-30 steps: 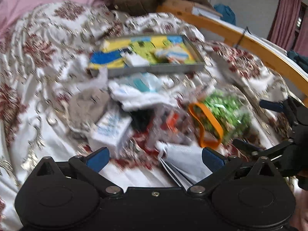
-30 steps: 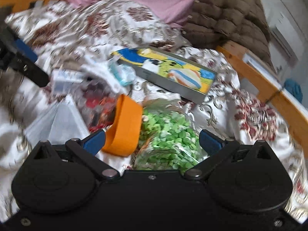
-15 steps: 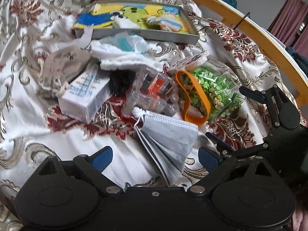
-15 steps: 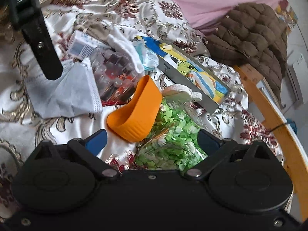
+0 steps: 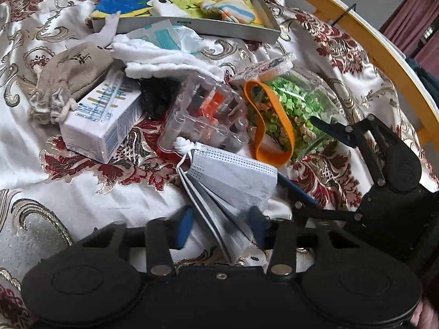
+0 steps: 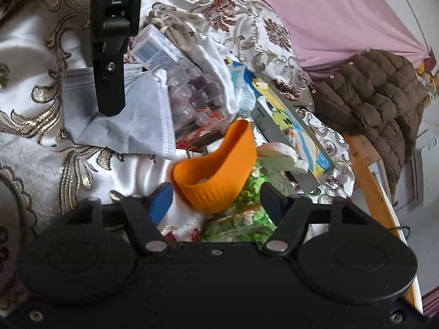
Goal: Organize soft objects
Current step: 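Grasp the white face mask with the left tool while the right tool grasps the orange silicone piece, then carry the face mask and orange piece over the painting tray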
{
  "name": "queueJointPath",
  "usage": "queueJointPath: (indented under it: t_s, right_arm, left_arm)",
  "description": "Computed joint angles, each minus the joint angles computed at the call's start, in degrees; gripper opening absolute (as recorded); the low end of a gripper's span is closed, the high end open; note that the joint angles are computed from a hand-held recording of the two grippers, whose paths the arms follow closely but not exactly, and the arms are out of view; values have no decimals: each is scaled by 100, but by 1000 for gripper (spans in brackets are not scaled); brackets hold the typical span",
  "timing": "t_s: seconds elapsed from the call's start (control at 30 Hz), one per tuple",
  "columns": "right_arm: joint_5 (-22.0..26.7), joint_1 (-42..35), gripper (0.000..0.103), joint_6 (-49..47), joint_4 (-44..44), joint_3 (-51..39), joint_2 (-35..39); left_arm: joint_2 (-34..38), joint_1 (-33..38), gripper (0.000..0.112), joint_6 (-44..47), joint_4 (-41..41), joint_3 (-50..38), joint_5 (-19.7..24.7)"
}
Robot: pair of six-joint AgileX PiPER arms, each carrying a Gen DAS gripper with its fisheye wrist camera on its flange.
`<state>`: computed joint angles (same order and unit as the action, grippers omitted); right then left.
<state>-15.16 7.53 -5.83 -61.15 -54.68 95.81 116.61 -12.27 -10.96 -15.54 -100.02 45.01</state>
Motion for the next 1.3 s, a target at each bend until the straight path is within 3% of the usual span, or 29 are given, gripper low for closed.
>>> queueJointPath:
  t_s: [0.13,0.17,0.23,0.3,0.43,0.53,0.73,1.03,1.3]
  right_arm:
    - [7,76,51,-409,359,10,37]
    - [39,105,50,-251,239,-33,74]
    - [84,101,36,167,-182,-144,164]
    - [40,24,34,419,-544,-219,224]
    - [-65,-63,19,646,-769,-315,309]
    - [-98,-116,13,1108,-1057,-301,228]
    - [-314,-209,10,1355,-1075,-270,93]
    - [-917,-338,8,228,209,-54,-41]
    - [-1136,-269,8,-418,1216,-220,122]
  left_arm:
    - [63,-1,30,-31,18,-90,105]
    - [73,-3,29,-44,34,-107,125]
    - [102,3,26,-40,38,-152,160]
    - [148,6,18,-43,34,-220,201]
    - [183,-1,11,0,23,-281,248]
    - [152,-16,6,67,25,-265,244]
    - [-48,-41,2,280,72,-166,156]
    - [-526,-37,2,489,369,-4,-271]
    - [-465,-95,2,285,1044,-492,-595]
